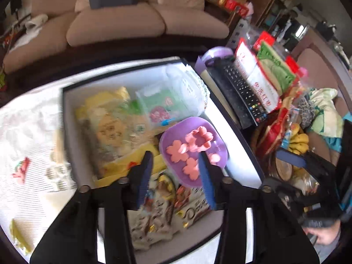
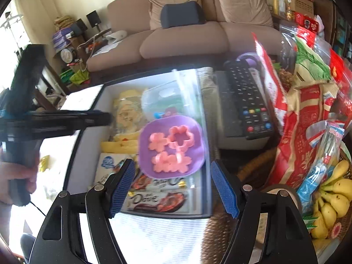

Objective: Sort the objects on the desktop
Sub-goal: 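Move the left gripper back to the pink flower piece by the red packet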

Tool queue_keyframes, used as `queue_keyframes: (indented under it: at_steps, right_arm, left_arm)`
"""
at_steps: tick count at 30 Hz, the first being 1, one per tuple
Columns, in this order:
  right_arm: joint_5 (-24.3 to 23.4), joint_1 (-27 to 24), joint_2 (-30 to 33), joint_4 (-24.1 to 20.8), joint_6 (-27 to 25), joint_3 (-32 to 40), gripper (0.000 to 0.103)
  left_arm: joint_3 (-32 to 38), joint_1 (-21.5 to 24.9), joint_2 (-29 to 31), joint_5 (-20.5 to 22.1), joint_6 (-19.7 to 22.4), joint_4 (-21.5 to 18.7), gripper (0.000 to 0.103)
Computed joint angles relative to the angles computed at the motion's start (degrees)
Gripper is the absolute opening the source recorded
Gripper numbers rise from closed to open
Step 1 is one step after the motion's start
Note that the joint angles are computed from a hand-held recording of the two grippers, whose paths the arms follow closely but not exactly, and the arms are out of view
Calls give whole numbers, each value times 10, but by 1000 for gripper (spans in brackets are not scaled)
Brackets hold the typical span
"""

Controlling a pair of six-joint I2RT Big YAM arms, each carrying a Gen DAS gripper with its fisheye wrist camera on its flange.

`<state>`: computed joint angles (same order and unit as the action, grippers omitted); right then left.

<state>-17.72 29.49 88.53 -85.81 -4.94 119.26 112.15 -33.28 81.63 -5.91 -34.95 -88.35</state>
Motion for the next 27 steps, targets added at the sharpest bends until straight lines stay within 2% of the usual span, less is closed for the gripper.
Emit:
queue_keyframes:
  at_steps: [3, 5, 8, 11, 13, 16, 19, 22, 25, 27]
  right_arm:
    - [6, 25, -2, -17, -9, 18, 74]
    - [16, 44, -7, -24, -13, 27, 75]
    - [21, 72, -7, -33, 0, 41, 77]
    - [26, 106, 1, -37, 18, 59, 77]
    - [38, 131, 13, -37, 27, 74, 77]
    - [45, 164, 43, -45, 42, 110, 77]
    - [36, 190, 78, -49, 66, 145, 77]
    - [33, 211, 102, -44, 83, 163, 77]
    - [34, 228, 120, -48, 87, 174, 77]
    - [41, 238, 129, -52, 85, 177, 77]
  left_arm:
    - [-47, 36, -75, -27, 23, -33, 53]
    - [-93, 88, -130, -42, 46, -53, 55]
    - [-179, 224, -209, -22, 96, -51, 55]
    - [-254, 375, -258, 29, 156, -28, 55]
    - [-295, 447, -271, 68, 190, -8, 55]
    - [-340, 487, -270, 96, 232, 27, 55]
    - [-375, 505, -254, 111, 251, 67, 55]
    - [-404, 513, -236, 129, 252, 108, 53]
    - [-419, 523, -220, 149, 250, 140, 40]
    - [-422, 524, -213, 154, 254, 154, 40]
